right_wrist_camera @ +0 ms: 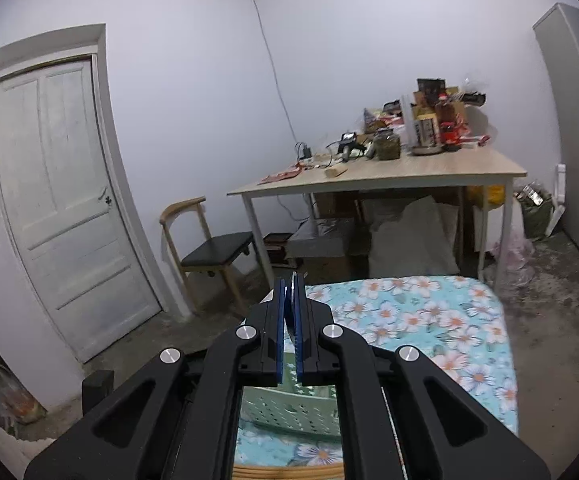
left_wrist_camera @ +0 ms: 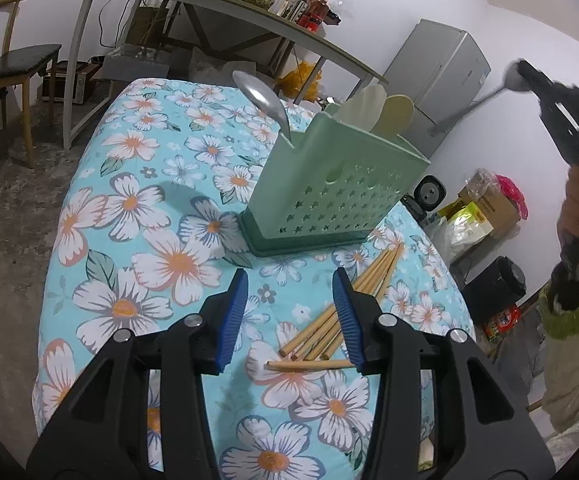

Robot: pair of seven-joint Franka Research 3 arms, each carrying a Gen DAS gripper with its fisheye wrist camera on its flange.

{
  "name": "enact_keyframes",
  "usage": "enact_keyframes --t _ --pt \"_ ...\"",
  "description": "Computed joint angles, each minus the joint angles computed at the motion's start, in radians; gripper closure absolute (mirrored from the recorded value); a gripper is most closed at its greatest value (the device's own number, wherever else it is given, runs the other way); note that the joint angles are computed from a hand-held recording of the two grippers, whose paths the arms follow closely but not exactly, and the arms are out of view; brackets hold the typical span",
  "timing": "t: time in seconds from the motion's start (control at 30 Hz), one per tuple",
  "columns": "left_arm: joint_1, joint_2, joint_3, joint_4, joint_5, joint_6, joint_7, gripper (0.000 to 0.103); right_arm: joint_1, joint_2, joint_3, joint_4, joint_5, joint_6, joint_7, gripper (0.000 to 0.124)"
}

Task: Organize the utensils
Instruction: 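Lower the metal spoon into the green holder and open the right tool, then move both tools toward the wooden chopsticks beside the green holder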

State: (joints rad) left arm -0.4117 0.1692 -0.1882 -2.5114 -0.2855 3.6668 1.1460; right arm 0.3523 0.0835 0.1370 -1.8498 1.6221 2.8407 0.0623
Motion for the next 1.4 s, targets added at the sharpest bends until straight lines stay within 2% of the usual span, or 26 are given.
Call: enact_keyframes --t 0.2,0.37,0.5,0.57,0.67,0.87,0.97,1.07,1.23,1.27,1.33,1.4 --pt "-0.020 0.005 0.008 -0.002 -0.023 0.003 0.047 0.060 0.000 0.103 0.016 0.066 -0.171 0.020 0.191 0.120" --pt "-0.006 0.008 0.000 -0.006 -0.001 0.017 0.031 0.058 -0.014 0.175 0.032 0.088 -0.343 0.018 0.379 0.119" --pt "-0.009 0.008 0.001 -0.005 -0.006 0.015 0.036 0.056 -0.041 0.188 0.060 0.079 -0.395 0.013 0.429 0.116" --pt "-0.011 0.008 0.001 -0.004 -0.012 0.016 0.040 0.056 -0.056 0.179 0.075 0.068 -0.372 0.021 0.413 0.095" --pt "-0.013 0.008 0.002 -0.005 -0.017 0.018 0.045 0.055 -0.075 0.146 0.092 0.036 -0.281 0.027 0.337 0.090" --pt "-0.031 -0.002 -0.002 -0.007 -0.058 0.013 0.073 0.055 -0.052 0.039 0.058 -0.090 -0.114 0.046 0.182 0.075" --pt "-0.035 -0.010 -0.005 -0.011 -0.070 0.012 0.081 0.054 -0.019 -0.006 0.039 -0.166 -0.078 0.089 0.136 0.061" --pt "-0.038 -0.017 -0.010 -0.020 -0.088 0.015 0.091 0.052 0.016 -0.029 0.030 -0.239 -0.094 0.148 0.161 0.049" --pt "-0.047 -0.032 -0.014 -0.019 -0.114 -0.030 0.115 0.051 0.055 -0.028 0.027 -0.349 -0.221 0.224 0.349 0.031" --pt "-0.054 -0.033 -0.014 -0.016 -0.124 -0.045 0.129 0.051 0.063 -0.020 0.023 -0.378 -0.314 0.238 0.456 0.031" --pt "-0.072 -0.034 -0.011 -0.006 -0.151 -0.069 0.160 0.051 0.067 -0.004 0.018 -0.408 -0.422 0.258 0.583 0.030" --pt "-0.095 -0.031 -0.007 0.009 -0.185 -0.093 0.191 0.051 0.094 0.016 -0.016 -0.457 -0.654 0.307 0.827 0.029"
